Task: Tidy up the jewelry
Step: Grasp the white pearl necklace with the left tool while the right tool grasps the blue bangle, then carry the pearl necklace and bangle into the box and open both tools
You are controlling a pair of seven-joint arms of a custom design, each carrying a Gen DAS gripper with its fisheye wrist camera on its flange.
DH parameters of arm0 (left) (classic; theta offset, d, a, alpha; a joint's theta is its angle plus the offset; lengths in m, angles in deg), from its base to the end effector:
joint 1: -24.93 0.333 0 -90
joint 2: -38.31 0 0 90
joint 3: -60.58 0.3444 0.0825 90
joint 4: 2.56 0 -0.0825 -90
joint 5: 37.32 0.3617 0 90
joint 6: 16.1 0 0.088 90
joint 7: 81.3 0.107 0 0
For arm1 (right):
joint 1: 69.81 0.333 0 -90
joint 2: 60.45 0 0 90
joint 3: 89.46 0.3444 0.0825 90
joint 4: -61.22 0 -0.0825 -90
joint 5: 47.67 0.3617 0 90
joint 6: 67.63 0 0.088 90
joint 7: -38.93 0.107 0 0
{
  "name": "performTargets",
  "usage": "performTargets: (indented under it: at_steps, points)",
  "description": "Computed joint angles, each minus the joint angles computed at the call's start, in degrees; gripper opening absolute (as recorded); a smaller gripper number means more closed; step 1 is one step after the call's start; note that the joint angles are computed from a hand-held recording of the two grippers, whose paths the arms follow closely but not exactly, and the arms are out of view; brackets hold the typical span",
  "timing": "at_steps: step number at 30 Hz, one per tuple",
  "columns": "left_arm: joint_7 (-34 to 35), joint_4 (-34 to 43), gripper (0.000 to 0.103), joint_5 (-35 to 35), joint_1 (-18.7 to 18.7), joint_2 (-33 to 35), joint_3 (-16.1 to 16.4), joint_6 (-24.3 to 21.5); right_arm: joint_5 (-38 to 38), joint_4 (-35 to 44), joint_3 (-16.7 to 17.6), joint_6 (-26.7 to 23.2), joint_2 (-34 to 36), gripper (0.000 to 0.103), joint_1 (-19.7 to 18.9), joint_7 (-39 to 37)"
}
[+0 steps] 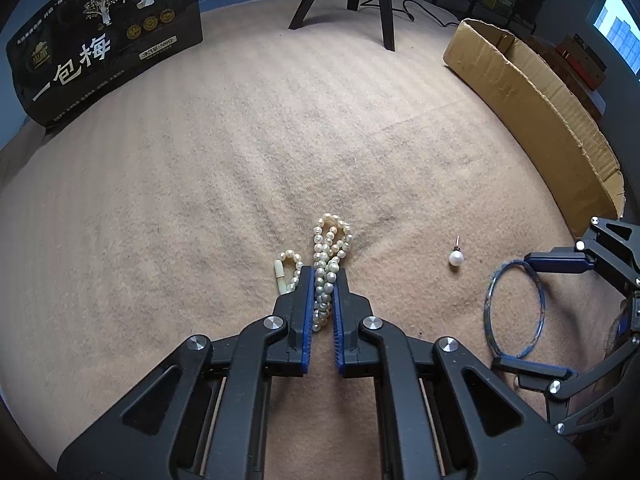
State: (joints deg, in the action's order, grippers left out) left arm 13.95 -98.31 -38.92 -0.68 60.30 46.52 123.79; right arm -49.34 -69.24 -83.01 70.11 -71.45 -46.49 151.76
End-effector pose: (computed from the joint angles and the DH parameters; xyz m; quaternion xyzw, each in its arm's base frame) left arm 0.5419 -0.4183 0.4668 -0.3992 0.8938 -0.1994 0.0442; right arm 0.4224 0.2445 0.5061 -0.7455 0.6472 -0.0717 0.1427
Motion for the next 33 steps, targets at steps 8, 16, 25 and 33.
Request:
performTargets:
  at_steps: [8,16,25,33]
  points:
    - [0.33,-2.15,0.006,-1.77,0.72,-2.38,-0.65,-0.64,1.00,-0.35,-0.90,3.02,-1.19,0.072,-0.92,-0.48]
    - [0.85,-4.43,0.006,-4.46,1.41,-5.83,-1.62,-0.24,-0.93,-0.09,-1.01,4.50,-3.29,0.072,-1.61,1.24]
    - [1.09,-5.76,0.005,-9.11,2.17,-9.07,-2.62,0.55,-2.39,-0.66,-1.26,4.80,-6.33,0.072,-2.30,2.87]
    - [2.37,-6.14,0.005,-14.02,2.33,-11.72,-3.72,1.74,-3.76,-2.08,-1.84,4.40,-10.17,0.072,-3.43,3.99]
